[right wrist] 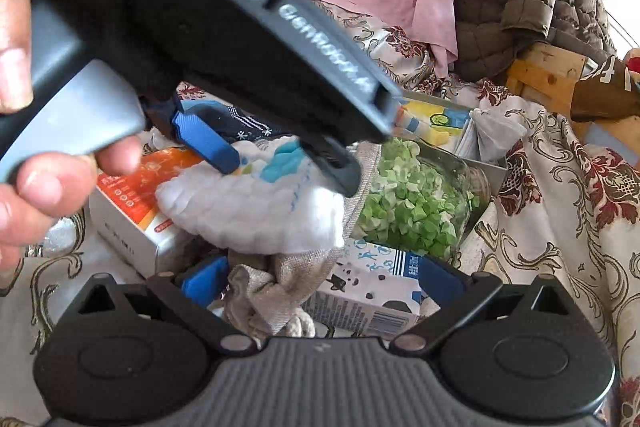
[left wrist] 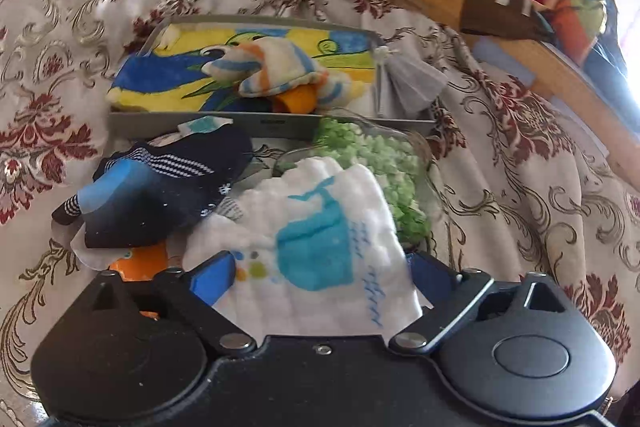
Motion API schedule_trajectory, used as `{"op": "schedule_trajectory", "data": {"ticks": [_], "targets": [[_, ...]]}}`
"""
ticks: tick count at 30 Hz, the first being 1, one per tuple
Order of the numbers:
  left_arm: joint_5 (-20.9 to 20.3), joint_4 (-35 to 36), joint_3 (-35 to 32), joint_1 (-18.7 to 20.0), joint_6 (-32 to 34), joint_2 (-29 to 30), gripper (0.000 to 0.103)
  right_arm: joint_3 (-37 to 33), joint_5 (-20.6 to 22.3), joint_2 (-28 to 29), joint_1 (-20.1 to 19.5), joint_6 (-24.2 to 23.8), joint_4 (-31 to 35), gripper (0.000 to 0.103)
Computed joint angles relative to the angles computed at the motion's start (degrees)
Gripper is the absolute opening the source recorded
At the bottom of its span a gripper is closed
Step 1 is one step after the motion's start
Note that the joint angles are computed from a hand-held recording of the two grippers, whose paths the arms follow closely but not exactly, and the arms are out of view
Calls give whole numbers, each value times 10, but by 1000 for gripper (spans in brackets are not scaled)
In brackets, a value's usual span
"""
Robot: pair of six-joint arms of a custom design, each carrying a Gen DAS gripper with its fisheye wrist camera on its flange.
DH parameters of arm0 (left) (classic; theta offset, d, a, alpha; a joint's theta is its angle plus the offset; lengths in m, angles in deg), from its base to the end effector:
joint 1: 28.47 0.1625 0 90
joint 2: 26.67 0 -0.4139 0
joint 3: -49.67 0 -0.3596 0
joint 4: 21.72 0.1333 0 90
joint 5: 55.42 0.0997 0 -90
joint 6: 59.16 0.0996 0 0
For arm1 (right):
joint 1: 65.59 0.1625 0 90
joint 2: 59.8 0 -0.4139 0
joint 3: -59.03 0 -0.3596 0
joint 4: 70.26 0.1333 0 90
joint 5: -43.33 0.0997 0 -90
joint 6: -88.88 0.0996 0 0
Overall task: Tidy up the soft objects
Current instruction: 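Grasp the white whale-print cloth with the left tool while the right tool grasps the beige knit cloth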
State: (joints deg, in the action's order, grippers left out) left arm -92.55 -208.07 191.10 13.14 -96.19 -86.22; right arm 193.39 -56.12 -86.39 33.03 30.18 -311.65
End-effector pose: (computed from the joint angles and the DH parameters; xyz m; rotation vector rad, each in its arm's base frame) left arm -0.1370 -0.4061 0.1300 0.0876 2.4243 -1.0423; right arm 0.1756 -0.3783 0.0030 1.3437 -2.1700 0.8356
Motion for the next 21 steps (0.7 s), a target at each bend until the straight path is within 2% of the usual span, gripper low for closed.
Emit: {"op": "schedule_trajectory", "data": {"ticks": [2,8,11,15,17,21], "targets": [[-4,1,2,7,-4,-8,86,-2,0,4,0,-7,-7,102],[-21,-16,9,24,-12,-20,62,-5,1,9,0,-17,-9,100],[-30,-22,10,28,-18,-21,42,-6,1,8,0,-14,-7,100],[-13,3,7,21,-36,-27,20,-6,5,9,-2,-12,-8,98],[-2,16,9,15,-47,-34,18,-7,8,8,-2,-9,-5,96],[13,46,21,6,-69,-58,14,-8,21,7,-5,-10,6,86]]}}
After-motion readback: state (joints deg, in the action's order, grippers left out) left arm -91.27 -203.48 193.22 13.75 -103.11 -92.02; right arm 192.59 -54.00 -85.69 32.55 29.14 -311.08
